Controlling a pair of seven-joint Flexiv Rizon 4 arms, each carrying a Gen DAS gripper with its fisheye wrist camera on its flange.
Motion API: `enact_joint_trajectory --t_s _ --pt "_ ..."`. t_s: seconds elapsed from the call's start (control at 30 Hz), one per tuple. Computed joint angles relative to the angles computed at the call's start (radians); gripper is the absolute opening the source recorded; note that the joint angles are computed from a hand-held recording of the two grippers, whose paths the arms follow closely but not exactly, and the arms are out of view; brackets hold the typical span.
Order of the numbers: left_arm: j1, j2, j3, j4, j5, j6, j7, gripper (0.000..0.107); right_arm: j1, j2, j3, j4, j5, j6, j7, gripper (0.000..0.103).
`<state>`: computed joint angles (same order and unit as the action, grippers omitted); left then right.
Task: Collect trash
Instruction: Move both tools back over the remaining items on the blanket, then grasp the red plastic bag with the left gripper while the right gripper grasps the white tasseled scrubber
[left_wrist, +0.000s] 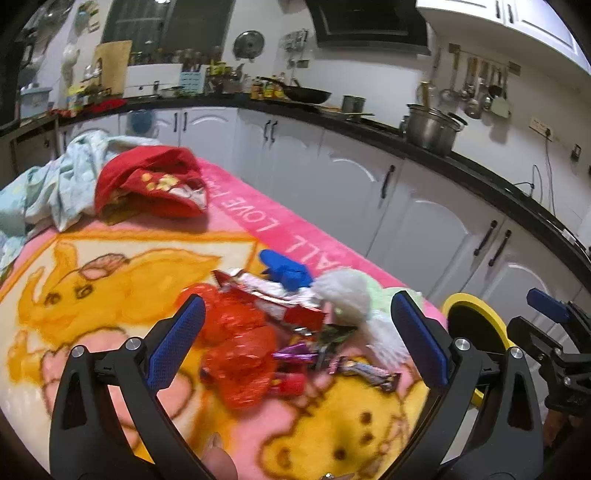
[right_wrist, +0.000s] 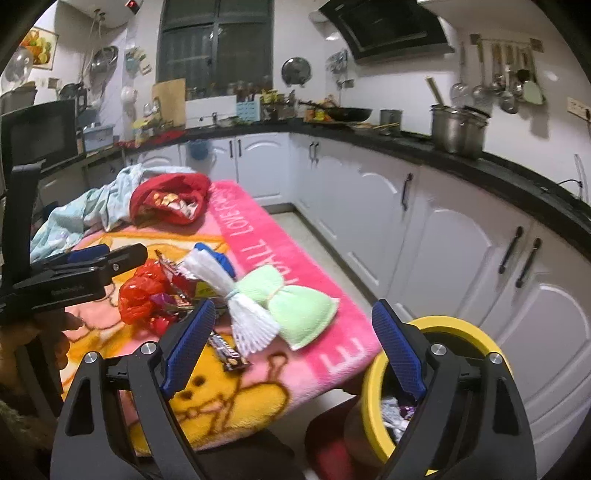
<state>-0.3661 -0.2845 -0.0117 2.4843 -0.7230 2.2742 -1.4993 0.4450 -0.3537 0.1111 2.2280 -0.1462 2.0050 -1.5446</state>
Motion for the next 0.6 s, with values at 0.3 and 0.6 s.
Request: enact_joint_trajectory --t_s 0.3,0.6 --pt "0.113 0.014 0.014 0.050 0.169 -0.040 -0.144 0.092 -0.133 -0.111 0.142 -0.115 -0.205 -0.089 0.078 0.081" --pt "0.447 0.008 -0.070 0.035 0.683 -0.162 -0.488 0.081 -0.250 -0.250 0.288 -0.257 -0.386 -0.215 0.094 0.072"
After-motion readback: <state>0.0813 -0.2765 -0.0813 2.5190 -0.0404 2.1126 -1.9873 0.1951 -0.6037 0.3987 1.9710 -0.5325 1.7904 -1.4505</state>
